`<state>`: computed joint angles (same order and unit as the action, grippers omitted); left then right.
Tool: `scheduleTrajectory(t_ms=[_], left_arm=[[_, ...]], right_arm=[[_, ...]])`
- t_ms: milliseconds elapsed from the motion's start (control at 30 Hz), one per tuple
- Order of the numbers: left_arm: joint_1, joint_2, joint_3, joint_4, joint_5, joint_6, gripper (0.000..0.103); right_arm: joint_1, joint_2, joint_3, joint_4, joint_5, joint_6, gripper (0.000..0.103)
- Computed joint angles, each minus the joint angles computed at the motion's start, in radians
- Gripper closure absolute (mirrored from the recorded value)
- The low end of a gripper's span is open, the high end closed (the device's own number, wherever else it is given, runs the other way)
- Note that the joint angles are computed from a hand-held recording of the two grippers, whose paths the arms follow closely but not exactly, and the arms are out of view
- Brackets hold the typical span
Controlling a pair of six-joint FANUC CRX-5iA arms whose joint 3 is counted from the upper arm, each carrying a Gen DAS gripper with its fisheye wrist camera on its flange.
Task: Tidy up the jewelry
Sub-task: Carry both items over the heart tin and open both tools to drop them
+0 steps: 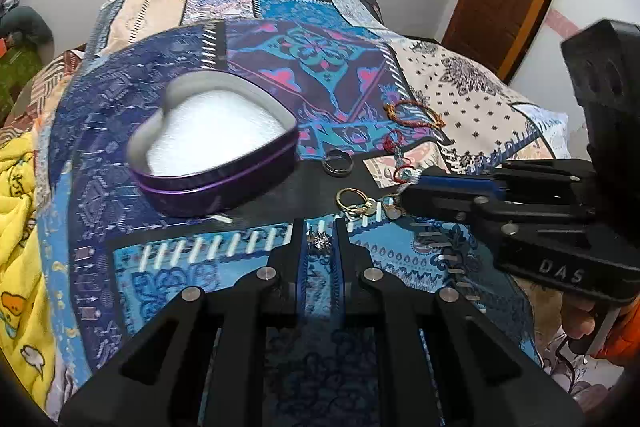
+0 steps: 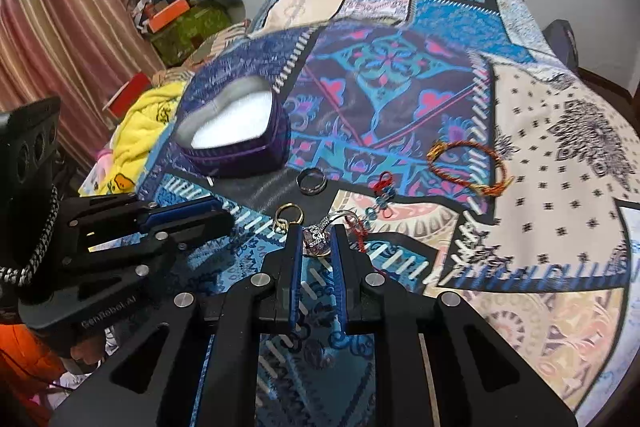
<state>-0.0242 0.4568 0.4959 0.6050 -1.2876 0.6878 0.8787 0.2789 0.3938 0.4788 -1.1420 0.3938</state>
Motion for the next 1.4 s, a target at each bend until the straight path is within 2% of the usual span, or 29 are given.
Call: scheduleTrajectory(t_ms=[267,433,700,900,1167,1400], left_arm=[[0.032,-0.043,-0.032,0.044,0.024,-0.013,0.092],[0.050,-0.064,-0.042,0.082,0.045,-0.033,0.092],[0.068,-0.069,-0.029,0.149,0.102,-0.061,0.092],[0.073,-0.042,0.011,0.174,0.139,-0.040,0.092],[0.072,0.015,0.086,0.163,0.151,-0.002,0.092],[0.063,0.106,0.211,0.139,0.049,0.026,0.092]], right_arm=[[0.025,-0.009,0.007,0.090,-0.035,-0.060,0.090],[0.030,0.014,0.047,0.137,-0.046,-0.050,0.090],[0.014,0.066,0.127,0.177,-0.001,-0.010,0.090],[-0.001,0.121,0.211,0.205,0.032,0.038,0.090],[-0.035,0.194,0.332,0.138,0.059,0.130,0.090],[-0.070,0.261,0.465,0.014,0.023,0.235,0.090]])
